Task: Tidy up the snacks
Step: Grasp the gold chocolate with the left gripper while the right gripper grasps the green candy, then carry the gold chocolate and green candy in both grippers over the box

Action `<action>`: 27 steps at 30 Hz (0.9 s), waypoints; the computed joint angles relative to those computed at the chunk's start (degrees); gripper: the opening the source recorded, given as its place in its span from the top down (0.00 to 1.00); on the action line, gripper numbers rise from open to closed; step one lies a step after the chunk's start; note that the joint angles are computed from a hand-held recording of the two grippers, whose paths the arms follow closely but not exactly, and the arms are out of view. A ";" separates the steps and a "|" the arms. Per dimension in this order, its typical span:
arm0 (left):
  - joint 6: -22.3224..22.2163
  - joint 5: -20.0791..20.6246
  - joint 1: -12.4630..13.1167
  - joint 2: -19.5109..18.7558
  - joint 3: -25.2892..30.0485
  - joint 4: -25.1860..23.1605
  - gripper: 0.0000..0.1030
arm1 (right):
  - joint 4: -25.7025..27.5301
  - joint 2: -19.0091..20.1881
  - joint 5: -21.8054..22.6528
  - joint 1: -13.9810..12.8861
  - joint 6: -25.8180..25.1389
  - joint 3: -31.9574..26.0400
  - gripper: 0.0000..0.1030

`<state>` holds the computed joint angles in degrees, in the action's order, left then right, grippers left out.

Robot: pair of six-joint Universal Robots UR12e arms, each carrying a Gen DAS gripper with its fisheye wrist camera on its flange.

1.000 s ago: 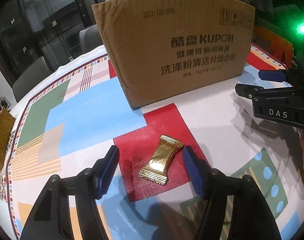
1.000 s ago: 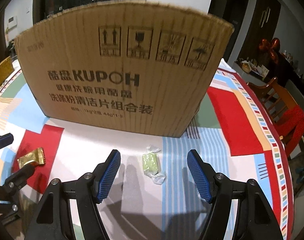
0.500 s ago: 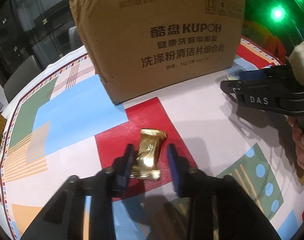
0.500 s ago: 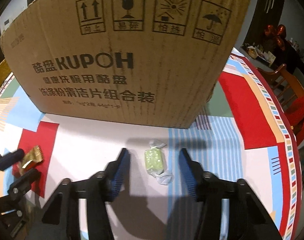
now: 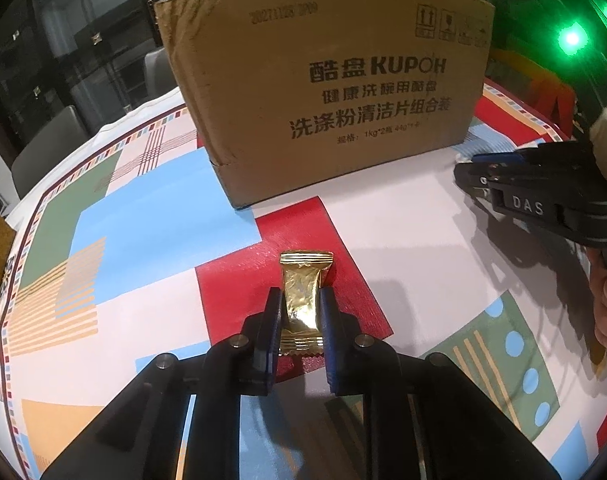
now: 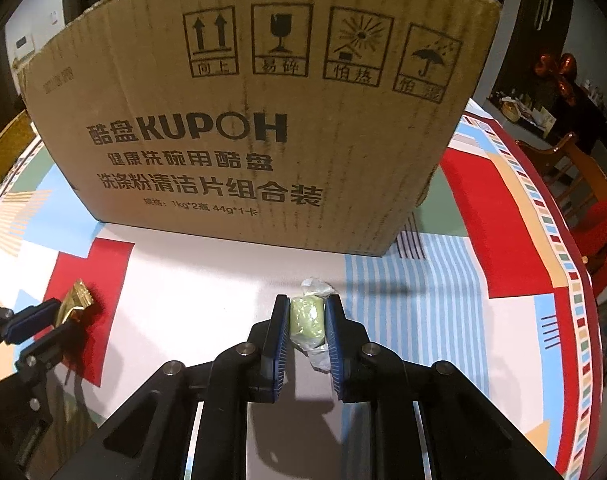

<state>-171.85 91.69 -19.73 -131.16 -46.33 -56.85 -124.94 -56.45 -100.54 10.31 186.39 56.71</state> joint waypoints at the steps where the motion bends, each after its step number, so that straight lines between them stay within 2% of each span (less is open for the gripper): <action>1: -0.33 -0.07 0.03 0.00 0.10 -0.06 0.82 | -0.09 -0.11 0.05 0.01 0.04 0.05 0.81; 16: -7.36 1.70 0.18 -0.66 4.03 -2.12 0.82 | -2.68 -2.36 0.14 0.19 0.31 0.57 0.81; 27: -11.58 3.29 0.21 -1.92 9.50 -4.55 0.82 | -4.32 -2.73 0.04 0.30 -0.52 -1.67 0.81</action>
<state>-183.43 94.98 -19.52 -133.08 -36.83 -61.41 -129.27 -59.19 -100.50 10.61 185.87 55.04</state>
